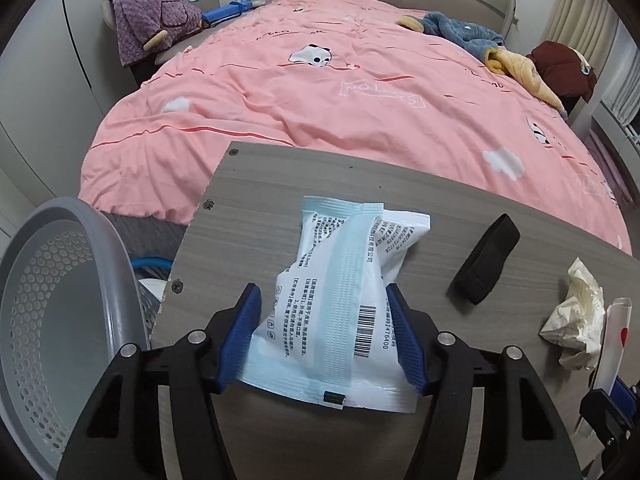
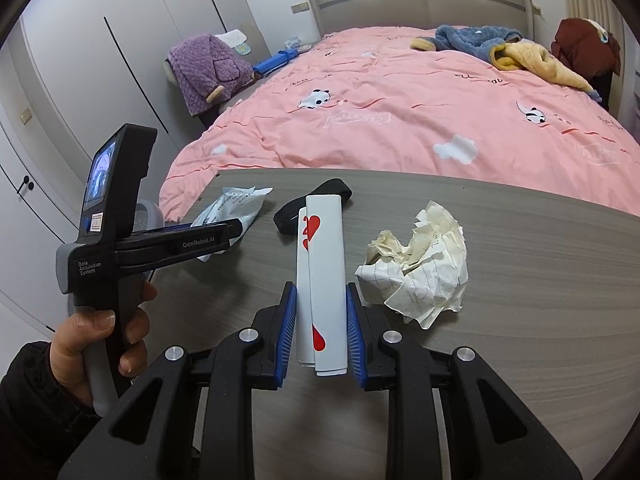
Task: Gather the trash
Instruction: 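Grasp the blue-and-white wrapper packet with the left gripper while the right gripper holds the card, then carry the packet and the card over the grey wastebasket with both grippers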
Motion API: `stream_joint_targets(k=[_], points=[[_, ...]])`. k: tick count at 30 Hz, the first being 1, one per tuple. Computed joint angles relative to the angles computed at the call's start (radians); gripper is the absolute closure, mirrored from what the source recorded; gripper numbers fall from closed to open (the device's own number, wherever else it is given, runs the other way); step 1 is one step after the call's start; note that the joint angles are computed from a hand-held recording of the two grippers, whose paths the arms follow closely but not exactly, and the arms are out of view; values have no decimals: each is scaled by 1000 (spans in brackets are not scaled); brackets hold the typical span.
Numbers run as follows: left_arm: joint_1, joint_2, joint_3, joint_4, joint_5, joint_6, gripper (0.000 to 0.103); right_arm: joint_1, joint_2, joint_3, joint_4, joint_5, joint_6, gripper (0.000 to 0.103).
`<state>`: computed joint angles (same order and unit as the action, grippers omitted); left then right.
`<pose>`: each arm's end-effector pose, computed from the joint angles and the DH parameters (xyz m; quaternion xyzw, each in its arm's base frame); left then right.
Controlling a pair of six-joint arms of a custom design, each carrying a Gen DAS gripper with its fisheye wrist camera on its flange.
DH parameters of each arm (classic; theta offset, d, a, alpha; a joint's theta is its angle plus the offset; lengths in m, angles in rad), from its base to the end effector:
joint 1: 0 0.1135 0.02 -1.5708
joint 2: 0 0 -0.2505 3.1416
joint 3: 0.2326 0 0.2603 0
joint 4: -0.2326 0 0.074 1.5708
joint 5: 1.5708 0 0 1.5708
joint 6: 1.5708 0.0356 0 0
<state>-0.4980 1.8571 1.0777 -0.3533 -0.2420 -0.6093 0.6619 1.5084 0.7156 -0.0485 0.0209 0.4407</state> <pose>0.3196 -0.1641 0.1201 -0.0801 0.9660 -0.0132 0.2454 0.2355 0.1825 0.1435 -0.0994 0.9289 0.1785 0.3090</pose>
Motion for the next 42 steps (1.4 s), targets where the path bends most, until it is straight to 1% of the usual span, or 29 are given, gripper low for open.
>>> stream_joint_targets(k=[3, 7, 12, 16, 21, 25, 28, 33, 37, 38, 42], points=[[-7, -33, -31, 12, -9, 2, 42, 0, -2, -1, 0, 1, 0, 79], [-32, -119, -93, 17, -46, 0, 42, 9, -14, -6, -6, 9, 5, 79], [-66, -273, -180, -7, -118, -5, 42, 38, -43, -15, -10, 37, 19, 79], [-83, -413, -245, -48, -168, -5, 42, 74, -48, -7, -13, 56, 31, 79], [-68, -582, -323, -98, -207, 5, 42, 128, -3, 53, -19, 70, 44, 79], [-18, -709, -386, -132, -204, 28, 42, 175, 70, 142, -28, 74, 41, 79], [43, -813, -445, -160, -191, 54, 42, 210, 146, 232, -38, 64, 33, 79], [200, -973, -556, -206, -153, 124, 42, 266, 293, 412, -73, 47, 13, 79], [395, -1068, -627, -222, -63, 234, 42, 300, 410, 559, -119, 27, 5, 78], [453, -1084, -643, -217, -32, 271, 42, 312, 447, 609, -138, 26, -1, 78], [603, -1122, -685, -201, 48, 361, 42, 346, 547, 751, -193, 15, -17, 78]])
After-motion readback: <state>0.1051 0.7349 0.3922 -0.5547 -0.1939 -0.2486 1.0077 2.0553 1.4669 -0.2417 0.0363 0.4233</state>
